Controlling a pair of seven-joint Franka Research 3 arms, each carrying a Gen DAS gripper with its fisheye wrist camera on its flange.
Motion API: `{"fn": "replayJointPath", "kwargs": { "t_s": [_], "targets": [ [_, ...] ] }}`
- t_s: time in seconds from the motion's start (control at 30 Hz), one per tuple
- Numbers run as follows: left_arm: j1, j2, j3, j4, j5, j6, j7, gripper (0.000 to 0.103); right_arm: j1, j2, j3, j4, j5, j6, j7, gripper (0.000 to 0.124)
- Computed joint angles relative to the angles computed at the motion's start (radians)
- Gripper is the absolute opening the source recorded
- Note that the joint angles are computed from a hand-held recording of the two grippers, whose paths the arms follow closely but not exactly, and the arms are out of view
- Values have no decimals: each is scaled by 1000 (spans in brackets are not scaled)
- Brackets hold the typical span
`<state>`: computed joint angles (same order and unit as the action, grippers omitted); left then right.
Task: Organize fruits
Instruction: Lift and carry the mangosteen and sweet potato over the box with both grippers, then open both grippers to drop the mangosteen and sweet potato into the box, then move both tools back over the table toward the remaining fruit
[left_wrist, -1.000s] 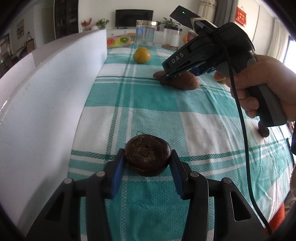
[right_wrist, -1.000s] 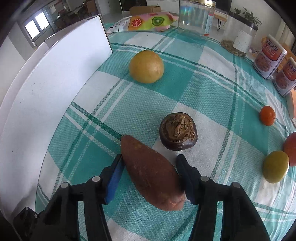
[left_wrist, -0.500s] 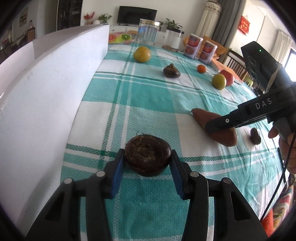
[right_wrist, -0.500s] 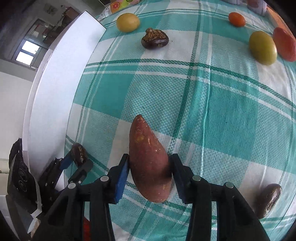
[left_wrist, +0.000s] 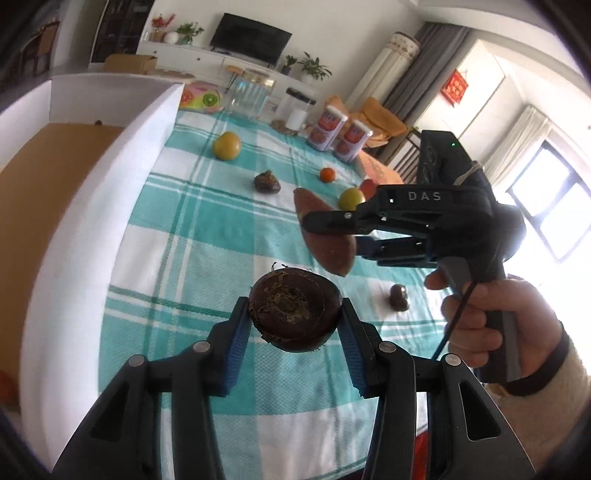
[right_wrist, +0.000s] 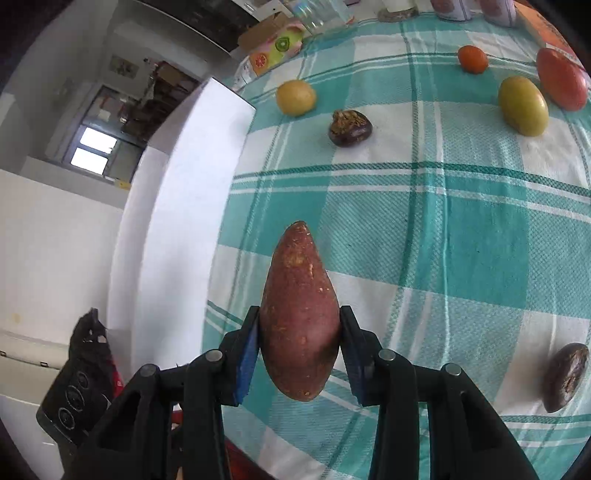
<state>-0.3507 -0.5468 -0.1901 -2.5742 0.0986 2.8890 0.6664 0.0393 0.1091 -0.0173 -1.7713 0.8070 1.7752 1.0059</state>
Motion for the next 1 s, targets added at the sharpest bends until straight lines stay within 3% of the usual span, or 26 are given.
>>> {"fn": "replayJointPath", "kwargs": {
  "t_s": [0.1, 0.27, 0.33, 0.53, 0.57, 0.63, 0.73, 0.77, 0.8, 0.87, 1.0],
  "targets": [
    [77, -154, -25, -17, 48, -102, -36, 48, 22, -34, 29, 11, 128, -34, -26, 41],
    [230, -353, -54, -56, 145, -413, -123, 48, 131, -105, 86, -29, 184, -49, -67, 41],
    [249, -384, -41, -73, 162, -513, -144, 48, 183, -127, 106, -62, 176, -27, -72, 41],
    [262, -369, -46, -89, 200, -687, -200, 53, 301, -173, 147, -168, 63, 134, -38, 44],
    [264, -365, -50, -89, 213, -695, -213, 56, 312, -183, 147, -182, 51, 163, -39, 44],
    [269, -362, -65, -83, 244, -704, -246, 77, 319, -207, 129, -204, 70, 188, -73, 49],
    [280, -372, -100, -64, 315, -688, -299, 81, 310, -278, 93, -232, 108, 271, -161, 51],
    [282, -369, -114, -52, 340, -675, -317, 82, 305, -317, 80, -255, 129, 319, -210, 58],
    [283, -361, -124, -39, 365, -655, -332, 84, 299, -357, 70, -281, 142, 385, -252, 65],
    [268, -333, -147, -10, 401, -605, -357, 87, 288, -432, 50, -354, 164, 537, -333, 91],
    [175, -194, -133, 41, 404, -419, -309, 91, 254, -500, 34, -525, 111, 847, -426, 96]
  ]
}}
